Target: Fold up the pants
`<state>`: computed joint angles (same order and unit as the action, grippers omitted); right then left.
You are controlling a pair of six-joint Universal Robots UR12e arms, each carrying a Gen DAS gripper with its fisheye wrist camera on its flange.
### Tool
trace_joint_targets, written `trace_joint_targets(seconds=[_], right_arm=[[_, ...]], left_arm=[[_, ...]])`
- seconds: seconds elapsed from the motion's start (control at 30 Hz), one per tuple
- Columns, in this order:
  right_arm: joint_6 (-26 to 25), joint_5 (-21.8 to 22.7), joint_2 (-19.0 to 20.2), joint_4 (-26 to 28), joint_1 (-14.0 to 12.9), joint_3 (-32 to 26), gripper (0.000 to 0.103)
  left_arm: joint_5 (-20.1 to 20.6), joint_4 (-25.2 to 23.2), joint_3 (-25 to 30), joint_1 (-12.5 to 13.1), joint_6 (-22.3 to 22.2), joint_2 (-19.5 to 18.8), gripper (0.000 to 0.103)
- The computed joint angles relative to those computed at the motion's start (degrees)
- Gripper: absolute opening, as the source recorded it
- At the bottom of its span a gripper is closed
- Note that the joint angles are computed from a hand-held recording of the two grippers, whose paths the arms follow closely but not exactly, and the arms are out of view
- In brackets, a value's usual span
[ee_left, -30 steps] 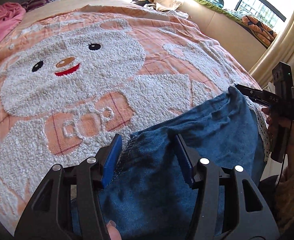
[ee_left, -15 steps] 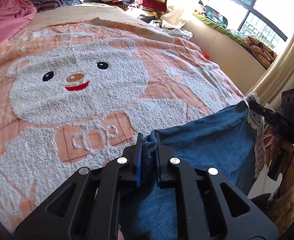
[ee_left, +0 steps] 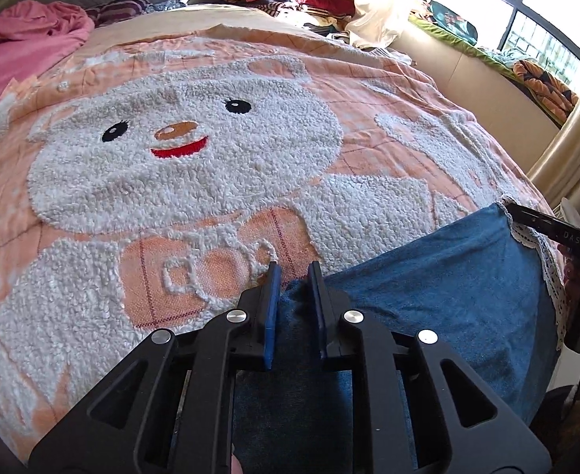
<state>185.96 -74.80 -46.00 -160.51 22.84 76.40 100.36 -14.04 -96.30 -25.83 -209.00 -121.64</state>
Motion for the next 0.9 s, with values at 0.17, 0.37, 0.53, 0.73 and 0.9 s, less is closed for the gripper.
trace_joint_targets(seconds=[0.17, 0.37, 0.53, 0.73, 0.9], right_arm=[[2.25, -0.47, -1.24, -4.12, -0.54, 2.26, 0.053], [5.88, 2.63, -4.41, -12.13, -1.95, 7.92, 0.057], [6.22, 3.79, -8.00, -14.49, -2.16, 12.79, 0.059], [7.25, 3.60, -12.14, -18.54, -1.83, 20.03, 0.070], [5.77, 3.09, -12.65, -16.48, -1.15, 21.78, 0.070]], left_arm=[[-1.76, 3.33, -2.17, 0.57, -2.99, 1.50, 0.028], [2.26, 6.70, -6.18, -0.70, -4.07, 5.54, 0.042], [3.24, 6.54, -9.50, -2.05, -5.08, 8.55, 0.048], [4.73, 4.52, -14.13, -3.23, -6.03, 12.93, 0.055], [10.90, 1.50, -18.23, -4.19, -8.91, 16.99, 0.058]])
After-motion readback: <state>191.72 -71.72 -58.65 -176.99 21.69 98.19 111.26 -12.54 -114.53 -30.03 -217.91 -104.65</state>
